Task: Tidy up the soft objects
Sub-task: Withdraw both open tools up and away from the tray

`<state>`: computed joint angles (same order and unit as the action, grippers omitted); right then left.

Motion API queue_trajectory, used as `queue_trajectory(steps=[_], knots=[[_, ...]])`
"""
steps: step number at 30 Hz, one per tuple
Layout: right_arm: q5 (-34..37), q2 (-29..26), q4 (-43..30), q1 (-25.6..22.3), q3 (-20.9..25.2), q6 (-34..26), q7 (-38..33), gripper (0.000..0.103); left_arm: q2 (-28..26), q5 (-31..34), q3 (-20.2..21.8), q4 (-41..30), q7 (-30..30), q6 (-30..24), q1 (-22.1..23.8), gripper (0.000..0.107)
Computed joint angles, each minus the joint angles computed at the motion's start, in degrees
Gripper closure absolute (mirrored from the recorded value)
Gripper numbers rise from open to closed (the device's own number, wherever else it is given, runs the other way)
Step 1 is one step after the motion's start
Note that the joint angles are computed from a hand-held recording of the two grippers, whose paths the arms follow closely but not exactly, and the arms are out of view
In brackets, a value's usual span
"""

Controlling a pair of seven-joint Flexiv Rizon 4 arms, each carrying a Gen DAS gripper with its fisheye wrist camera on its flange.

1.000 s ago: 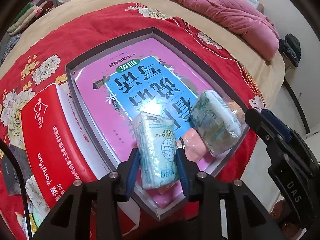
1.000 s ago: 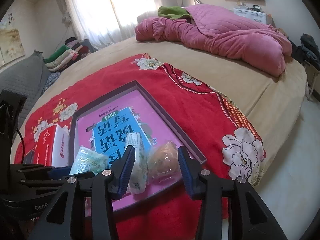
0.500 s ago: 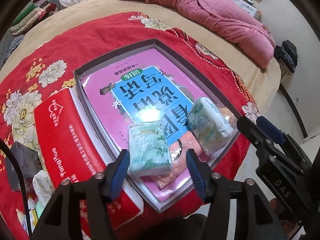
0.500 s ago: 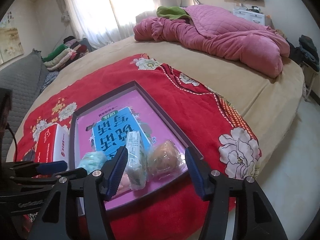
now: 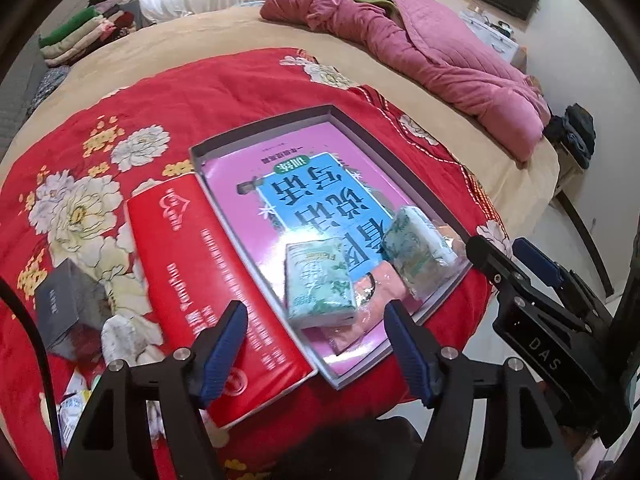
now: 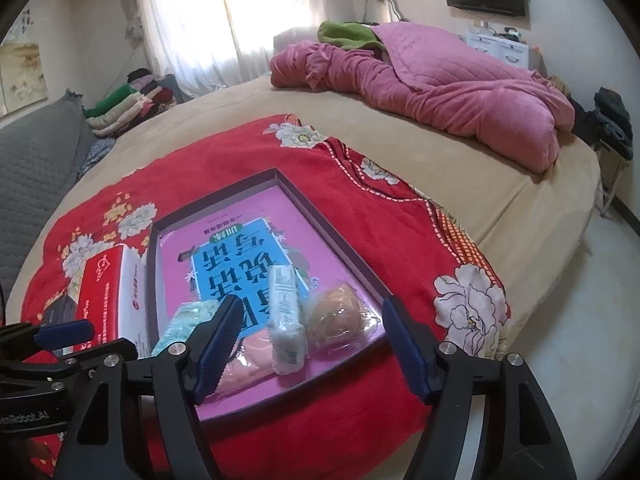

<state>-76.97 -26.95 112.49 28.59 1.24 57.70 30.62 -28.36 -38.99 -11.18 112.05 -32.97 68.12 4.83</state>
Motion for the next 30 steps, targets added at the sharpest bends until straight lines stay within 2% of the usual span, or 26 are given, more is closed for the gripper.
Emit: queue_trajectory(steps=[3, 7, 30], knots=[[1.26, 0.16, -0.38, 0.59, 0.38, -1.42, -0.97, 0.029, 0.75, -0.58, 0.04, 0.78, 0.13, 0.43, 0.41, 0.035], [2.34, 0.52, -0.61, 1.25, 0.59, -2.66, -1.26, 0.028, 1.92, -2.31, -0.34, 2.07, 1.39, 1.50, 1.09, 0.028], [3.57, 2.99, -3.36, 5.57, 2.95, -11.12, -3.06, 0.025, 8.17, -14.25, 0.75, 8.24, 11.84, 7.16, 1.23, 0.026]])
